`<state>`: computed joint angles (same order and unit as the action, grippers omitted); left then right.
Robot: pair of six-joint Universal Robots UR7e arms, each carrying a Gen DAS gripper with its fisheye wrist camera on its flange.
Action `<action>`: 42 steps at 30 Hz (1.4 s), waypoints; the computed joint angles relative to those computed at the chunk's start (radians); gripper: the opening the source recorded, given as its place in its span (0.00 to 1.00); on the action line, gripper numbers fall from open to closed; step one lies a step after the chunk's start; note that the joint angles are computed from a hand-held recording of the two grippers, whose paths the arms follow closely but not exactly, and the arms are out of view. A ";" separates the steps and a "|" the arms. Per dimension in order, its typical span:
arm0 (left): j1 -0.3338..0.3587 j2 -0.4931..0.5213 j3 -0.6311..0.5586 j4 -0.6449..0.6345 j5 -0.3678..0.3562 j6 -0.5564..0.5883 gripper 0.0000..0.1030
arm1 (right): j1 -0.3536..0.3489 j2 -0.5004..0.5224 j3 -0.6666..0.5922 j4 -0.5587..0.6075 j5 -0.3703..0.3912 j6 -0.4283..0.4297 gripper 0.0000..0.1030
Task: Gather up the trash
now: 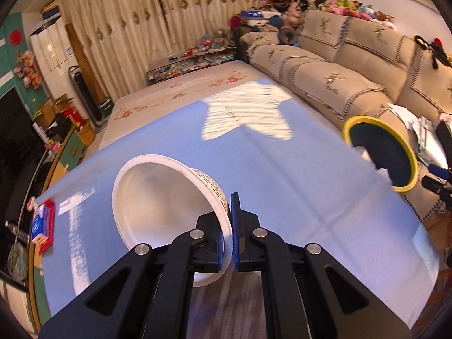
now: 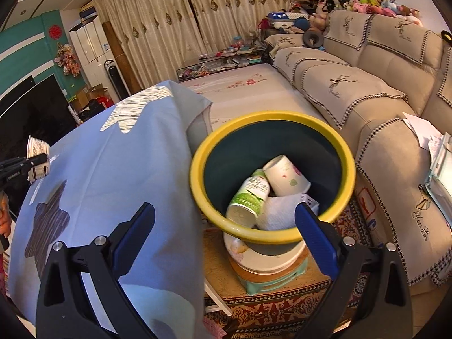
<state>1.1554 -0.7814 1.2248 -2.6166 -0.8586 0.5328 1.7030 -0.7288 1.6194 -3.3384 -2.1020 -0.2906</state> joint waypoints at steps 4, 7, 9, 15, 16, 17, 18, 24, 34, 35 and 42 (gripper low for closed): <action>-0.038 0.046 -0.024 0.046 -0.050 -0.002 0.05 | -0.024 -0.043 0.057 -0.049 0.002 0.021 0.92; -0.075 0.101 -0.059 0.081 -0.086 -0.001 0.05 | -0.040 -0.073 0.097 -0.097 -0.005 0.027 0.92; -0.094 0.137 -0.091 0.122 -0.118 -0.007 0.05 | -0.050 -0.089 0.120 -0.134 -0.022 0.023 0.92; -0.153 0.271 -0.199 0.208 -0.176 -0.005 0.05 | -0.096 -0.136 0.184 -0.181 -0.025 0.049 0.92; -0.156 0.300 -0.235 0.232 -0.183 -0.010 0.05 | -0.106 -0.144 0.194 -0.178 -0.020 0.059 0.92; -0.161 0.332 -0.276 0.269 -0.193 -0.024 0.05 | -0.115 -0.149 0.200 -0.175 -0.020 0.068 0.92; -0.163 0.362 -0.316 0.302 -0.201 -0.035 0.05 | -0.124 -0.154 0.205 -0.173 -0.018 0.075 0.92; -0.161 0.525 -0.534 0.447 -0.214 -0.069 0.05 | -0.165 -0.186 0.249 -0.170 0.001 0.111 0.92; -0.157 0.616 -0.653 0.450 -0.190 -0.107 0.73 | -0.163 -0.196 0.263 -0.163 0.009 0.131 0.92; -0.158 0.588 -0.616 0.433 -0.194 -0.114 0.73 | -0.159 -0.195 0.262 -0.161 0.009 0.129 0.92; -0.186 0.225 -0.102 0.017 -0.175 -0.114 0.95 | -0.099 -0.172 0.252 -0.167 0.019 0.081 0.92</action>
